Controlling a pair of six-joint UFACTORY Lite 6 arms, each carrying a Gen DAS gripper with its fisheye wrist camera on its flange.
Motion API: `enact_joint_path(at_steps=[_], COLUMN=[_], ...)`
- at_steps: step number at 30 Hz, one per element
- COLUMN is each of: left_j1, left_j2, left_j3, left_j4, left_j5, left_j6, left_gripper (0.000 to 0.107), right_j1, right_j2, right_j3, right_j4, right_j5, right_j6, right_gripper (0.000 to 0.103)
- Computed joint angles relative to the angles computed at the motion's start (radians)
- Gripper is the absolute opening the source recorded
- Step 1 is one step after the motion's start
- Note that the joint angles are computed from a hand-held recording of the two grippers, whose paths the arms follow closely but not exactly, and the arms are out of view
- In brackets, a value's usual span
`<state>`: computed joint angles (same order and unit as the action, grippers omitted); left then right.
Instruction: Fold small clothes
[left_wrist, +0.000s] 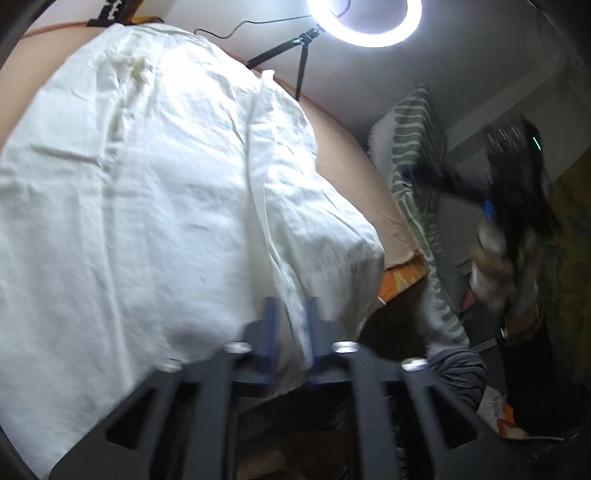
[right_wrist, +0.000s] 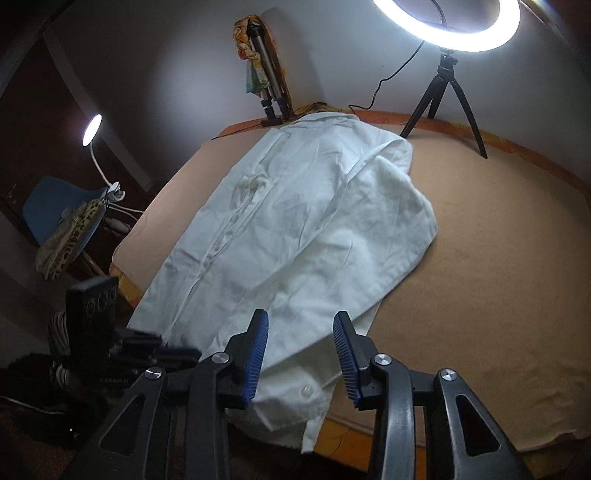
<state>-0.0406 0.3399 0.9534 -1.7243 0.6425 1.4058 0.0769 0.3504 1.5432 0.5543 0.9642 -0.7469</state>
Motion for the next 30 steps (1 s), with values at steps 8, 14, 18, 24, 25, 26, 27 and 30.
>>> enact_joint_path(at_steps=[8, 14, 18, 24, 25, 26, 27, 30], left_j1=[0.032, 0.009, 0.011, 0.029, 0.039, 0.05, 0.063, 0.086], left_j2=[0.15, 0.208, 0.216, 0.17, 0.154, 0.141, 0.129, 0.107], left_j3=[0.209, 0.24, 0.236, 0.212, 0.205, 0.196, 0.186, 0.154], left_j4=[0.21, 0.202, 0.164, 0.129, 0.12, 0.108, 0.096, 0.081], left_j5=[0.057, 0.065, 0.086, 0.135, 0.152, 0.174, 0.197, 0.231], left_j6=[-0.171, -0.156, -0.121, -0.106, -0.104, -0.101, -0.097, -0.091], left_gripper=[0.034, 0.015, 0.006, 0.004, 0.004, 0.004, 0.004, 0.004], right_j1=[0.06, 0.138, 0.192, 0.197, 0.163, 0.113, 0.059, -0.088], right_j2=[-0.203, -0.202, -0.187, -0.178, -0.176, -0.172, -0.166, -0.129], right_j3=[-0.399, -0.465, -0.47, -0.439, -0.418, -0.394, -0.373, -0.34], right_j4=[0.001, -0.093, -0.181, -0.164, -0.092, 0.006, 0.101, 0.281], right_j5=[-0.136, -0.233, -0.283, -0.227, -0.174, -0.1, -0.022, 0.172], right_j6=[-0.074, -0.037, 0.014, 0.011, -0.034, -0.088, -0.135, -0.192], right_gripper=[0.055, 0.055, 0.043, 0.001, 0.0, 0.0, 0.0, 0.0])
